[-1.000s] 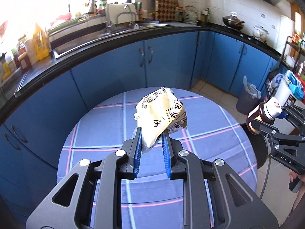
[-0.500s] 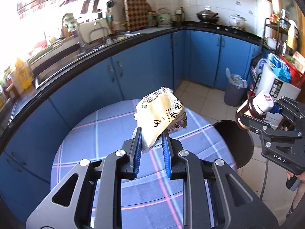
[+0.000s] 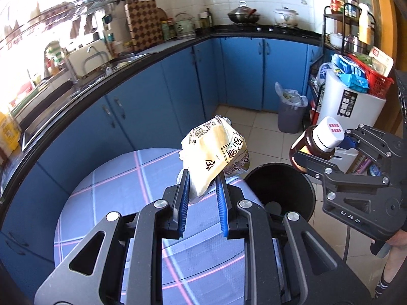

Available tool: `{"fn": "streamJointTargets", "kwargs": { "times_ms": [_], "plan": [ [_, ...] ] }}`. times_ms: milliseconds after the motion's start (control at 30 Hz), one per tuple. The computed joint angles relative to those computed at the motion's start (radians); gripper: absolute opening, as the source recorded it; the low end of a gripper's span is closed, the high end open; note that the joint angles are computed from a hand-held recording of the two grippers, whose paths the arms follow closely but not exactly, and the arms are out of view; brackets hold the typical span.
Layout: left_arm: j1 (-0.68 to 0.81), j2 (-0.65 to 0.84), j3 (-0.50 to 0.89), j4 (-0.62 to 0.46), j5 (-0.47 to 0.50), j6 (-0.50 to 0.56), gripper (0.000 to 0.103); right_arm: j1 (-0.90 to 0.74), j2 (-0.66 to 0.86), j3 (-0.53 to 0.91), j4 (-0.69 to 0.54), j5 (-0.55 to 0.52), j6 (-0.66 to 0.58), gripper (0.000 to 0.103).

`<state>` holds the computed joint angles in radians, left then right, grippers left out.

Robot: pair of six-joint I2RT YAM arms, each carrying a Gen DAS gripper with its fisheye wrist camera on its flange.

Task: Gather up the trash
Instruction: 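Lift and carry the bread wrapper and brown jar over to the black bin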

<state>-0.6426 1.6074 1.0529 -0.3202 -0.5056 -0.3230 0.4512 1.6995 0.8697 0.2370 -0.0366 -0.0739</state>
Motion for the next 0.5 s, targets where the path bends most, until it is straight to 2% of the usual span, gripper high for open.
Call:
{"fn": "streamJointTargets", "kwargs": {
  "times_ms": [500],
  "plan": [
    [-0.011,0.266,0.248,-0.019,0.052,0.022,0.021,-0.127,0.130,0.078,0.021,-0.074,-0.012,0.044]
  ]
}}
